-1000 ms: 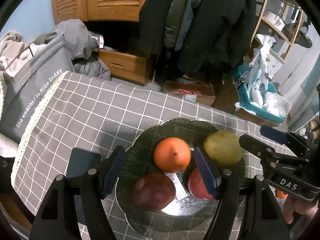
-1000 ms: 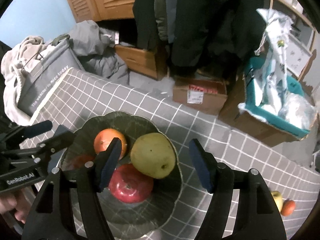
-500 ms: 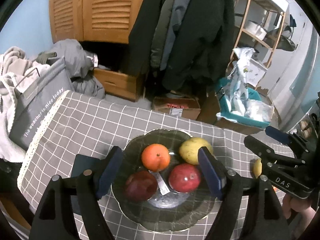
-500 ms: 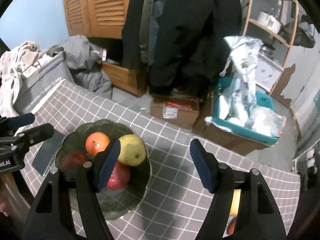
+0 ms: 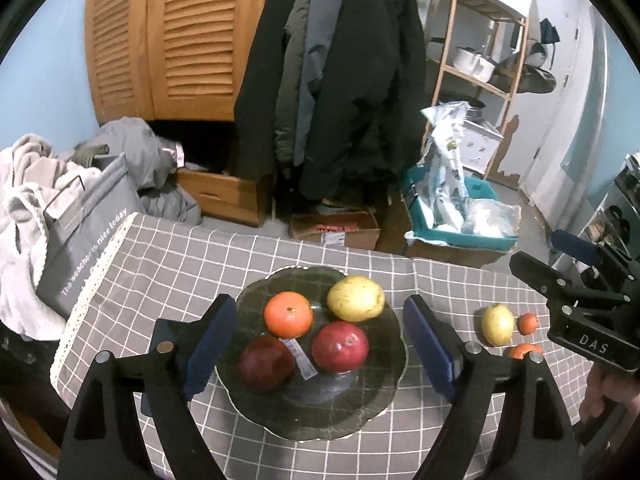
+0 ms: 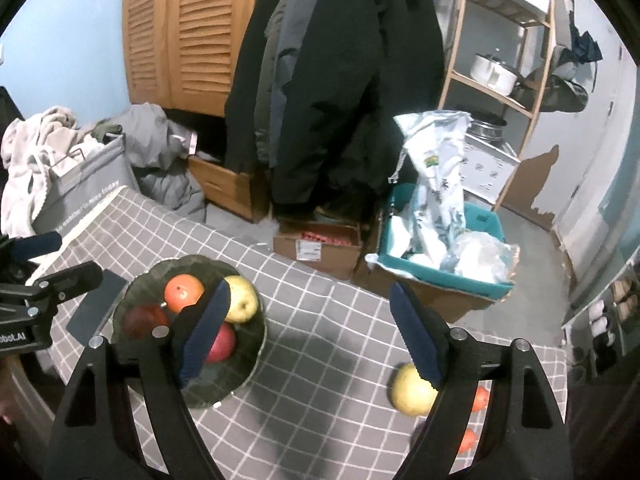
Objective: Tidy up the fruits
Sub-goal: 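Lift both tools out of the bowl and move back toward the remaining fruit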
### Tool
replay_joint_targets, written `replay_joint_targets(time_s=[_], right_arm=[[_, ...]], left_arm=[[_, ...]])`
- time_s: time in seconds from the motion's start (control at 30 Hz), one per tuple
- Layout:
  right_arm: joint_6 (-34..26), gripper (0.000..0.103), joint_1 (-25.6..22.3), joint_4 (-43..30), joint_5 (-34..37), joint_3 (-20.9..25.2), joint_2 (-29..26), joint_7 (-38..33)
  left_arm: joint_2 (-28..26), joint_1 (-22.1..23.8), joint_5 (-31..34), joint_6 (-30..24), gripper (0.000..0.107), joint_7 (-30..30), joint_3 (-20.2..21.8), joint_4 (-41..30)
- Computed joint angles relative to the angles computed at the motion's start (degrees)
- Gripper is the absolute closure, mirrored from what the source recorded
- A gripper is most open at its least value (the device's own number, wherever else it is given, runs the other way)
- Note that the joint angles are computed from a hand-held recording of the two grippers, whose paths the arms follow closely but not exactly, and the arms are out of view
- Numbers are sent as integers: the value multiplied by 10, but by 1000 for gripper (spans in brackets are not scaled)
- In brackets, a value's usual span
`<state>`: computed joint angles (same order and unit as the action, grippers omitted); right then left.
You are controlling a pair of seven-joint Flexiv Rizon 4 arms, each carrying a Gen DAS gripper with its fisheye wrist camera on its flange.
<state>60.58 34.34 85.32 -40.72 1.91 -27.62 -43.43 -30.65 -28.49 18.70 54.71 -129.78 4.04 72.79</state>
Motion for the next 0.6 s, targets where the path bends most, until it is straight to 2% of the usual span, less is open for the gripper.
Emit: replay_joint_targets(time_s=[0.17, 0.6], right_arm=[[11, 21, -7, 44, -22, -5, 37, 23], [4, 21, -55, 128, -60, 17, 108, 69]], left_arm=[[1, -12, 11, -3, 17, -2, 1, -13], [-24, -35, 9, -20, 13, 31, -11, -62]])
